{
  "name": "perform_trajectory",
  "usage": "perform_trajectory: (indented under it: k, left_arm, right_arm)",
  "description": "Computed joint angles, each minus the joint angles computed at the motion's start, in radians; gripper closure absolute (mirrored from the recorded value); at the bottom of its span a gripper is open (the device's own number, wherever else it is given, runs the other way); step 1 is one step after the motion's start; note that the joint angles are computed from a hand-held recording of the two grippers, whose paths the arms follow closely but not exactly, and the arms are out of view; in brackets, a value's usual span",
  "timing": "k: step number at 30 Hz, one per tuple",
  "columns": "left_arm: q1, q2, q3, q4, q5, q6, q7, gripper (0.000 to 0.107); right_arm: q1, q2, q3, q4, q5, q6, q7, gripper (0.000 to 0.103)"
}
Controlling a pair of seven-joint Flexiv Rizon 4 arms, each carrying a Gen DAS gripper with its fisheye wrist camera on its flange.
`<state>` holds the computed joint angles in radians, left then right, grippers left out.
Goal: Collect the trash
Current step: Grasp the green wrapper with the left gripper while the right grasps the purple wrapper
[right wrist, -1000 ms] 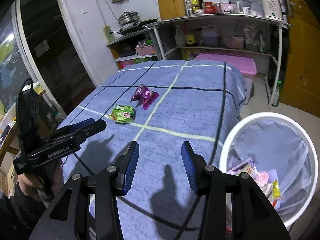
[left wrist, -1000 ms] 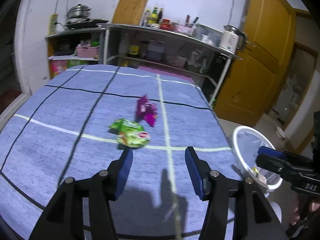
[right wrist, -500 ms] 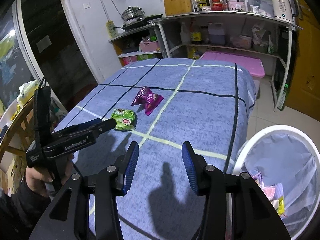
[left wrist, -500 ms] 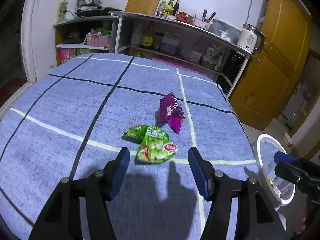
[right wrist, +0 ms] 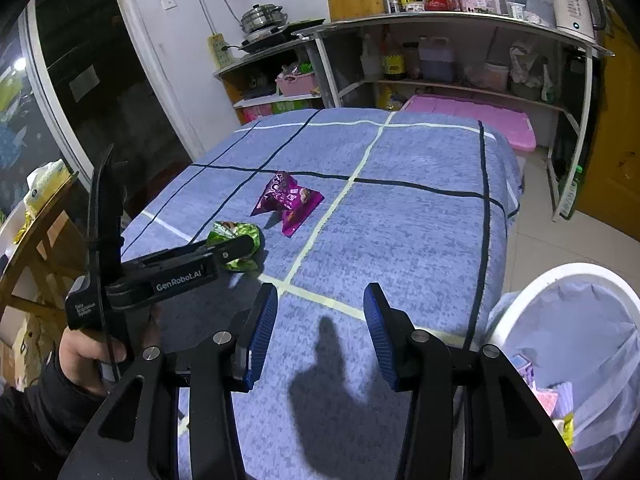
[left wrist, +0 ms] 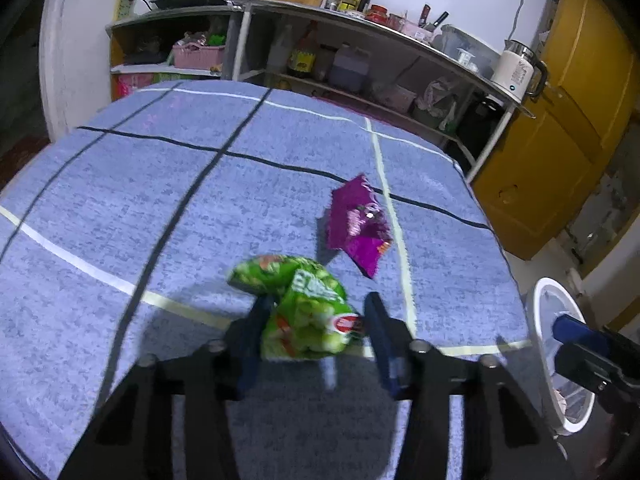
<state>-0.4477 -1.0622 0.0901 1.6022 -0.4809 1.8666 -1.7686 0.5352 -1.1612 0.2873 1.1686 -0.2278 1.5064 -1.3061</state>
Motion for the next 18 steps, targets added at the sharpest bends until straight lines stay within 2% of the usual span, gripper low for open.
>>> perform_trajectory:
  k: [5, 11, 18]
  left_arm:
    - [0.018, 0.011, -0.029, 0.02, 0.028, 0.036, 0.009, 0.072]
    - [0.038, 0.043, -0.062, 0.092, 0.037, 0.121, 0.013, 0.073]
    - [0.075, 0.081, -0.107, 0.184, 0.044, 0.22, 0.015, 0.073]
  right_arm:
    - [0.007, -0.018, 0.008, -0.042, -0.003, -0.031, -0.009, 0.057]
    - [0.023, -0.038, 0.015, -0.103, 0.002, -0.069, -0.038, 0.057]
    - [0.059, -0.111, 0.033, -0.282, 0.031, -0.184, -0.09, 0.057]
